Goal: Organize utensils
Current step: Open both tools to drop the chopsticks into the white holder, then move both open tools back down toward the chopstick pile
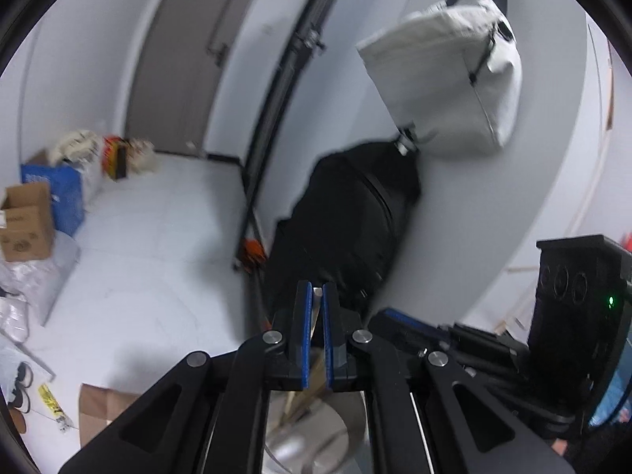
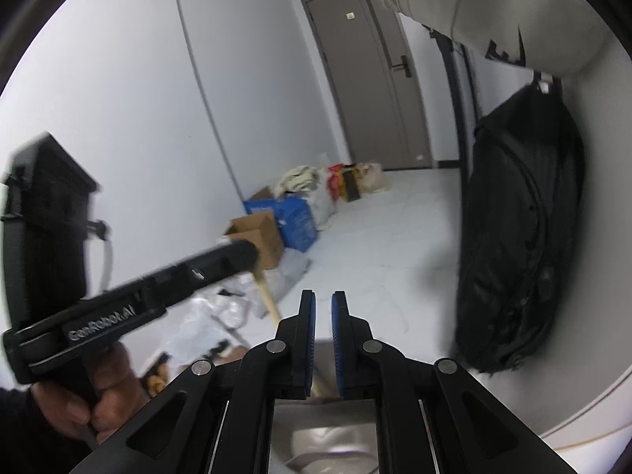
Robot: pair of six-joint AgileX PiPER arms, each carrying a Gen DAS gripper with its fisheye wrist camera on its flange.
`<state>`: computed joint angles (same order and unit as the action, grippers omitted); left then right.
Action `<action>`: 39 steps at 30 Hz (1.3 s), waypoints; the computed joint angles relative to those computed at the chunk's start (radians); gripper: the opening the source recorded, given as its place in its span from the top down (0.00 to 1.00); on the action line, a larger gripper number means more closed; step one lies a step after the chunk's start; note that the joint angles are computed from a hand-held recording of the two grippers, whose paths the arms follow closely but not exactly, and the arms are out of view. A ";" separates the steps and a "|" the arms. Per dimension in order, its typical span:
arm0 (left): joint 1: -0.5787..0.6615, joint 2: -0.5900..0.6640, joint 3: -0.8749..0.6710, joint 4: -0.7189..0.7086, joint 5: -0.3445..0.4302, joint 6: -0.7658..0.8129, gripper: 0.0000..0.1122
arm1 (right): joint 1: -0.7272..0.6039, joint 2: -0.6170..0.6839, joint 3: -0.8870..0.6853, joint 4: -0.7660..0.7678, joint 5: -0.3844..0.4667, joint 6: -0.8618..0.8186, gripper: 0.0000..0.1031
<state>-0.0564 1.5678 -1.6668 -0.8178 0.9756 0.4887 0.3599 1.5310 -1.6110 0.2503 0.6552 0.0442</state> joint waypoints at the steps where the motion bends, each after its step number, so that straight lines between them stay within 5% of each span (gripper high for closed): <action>1: 0.004 0.026 -0.042 0.007 0.061 -0.005 0.95 | -0.004 -0.011 0.014 0.005 -0.006 0.001 0.89; 2: -0.002 0.040 -0.067 0.034 0.086 -0.031 0.93 | -0.012 -0.030 0.038 0.015 -0.015 0.007 0.86; 4: -0.003 0.056 -0.102 0.062 0.137 -0.078 0.76 | -0.031 -0.076 0.098 0.026 -0.046 0.029 0.62; 7: 0.004 0.014 -0.071 0.077 0.121 -0.096 0.63 | -0.064 -0.166 0.205 0.077 -0.093 0.031 0.60; 13: -0.026 -0.122 0.060 0.192 0.031 -0.156 0.61 | -0.061 -0.313 0.356 -0.005 -0.128 0.149 0.44; 22: -0.113 -0.353 0.326 0.452 -0.162 -0.404 0.46 | 0.124 -0.449 0.479 -0.357 -0.120 0.479 0.31; 28: -0.204 -0.435 0.398 0.662 -0.177 -0.593 0.45 | 0.266 -0.491 0.502 -0.543 -0.071 0.639 0.29; 34: -0.318 -0.509 0.428 0.924 -0.176 -0.783 0.30 | 0.414 -0.515 0.498 -0.735 0.001 0.817 0.24; 39: -0.339 -0.567 0.488 0.996 -0.196 -0.849 0.24 | 0.547 -0.521 0.523 -0.877 0.062 0.963 0.22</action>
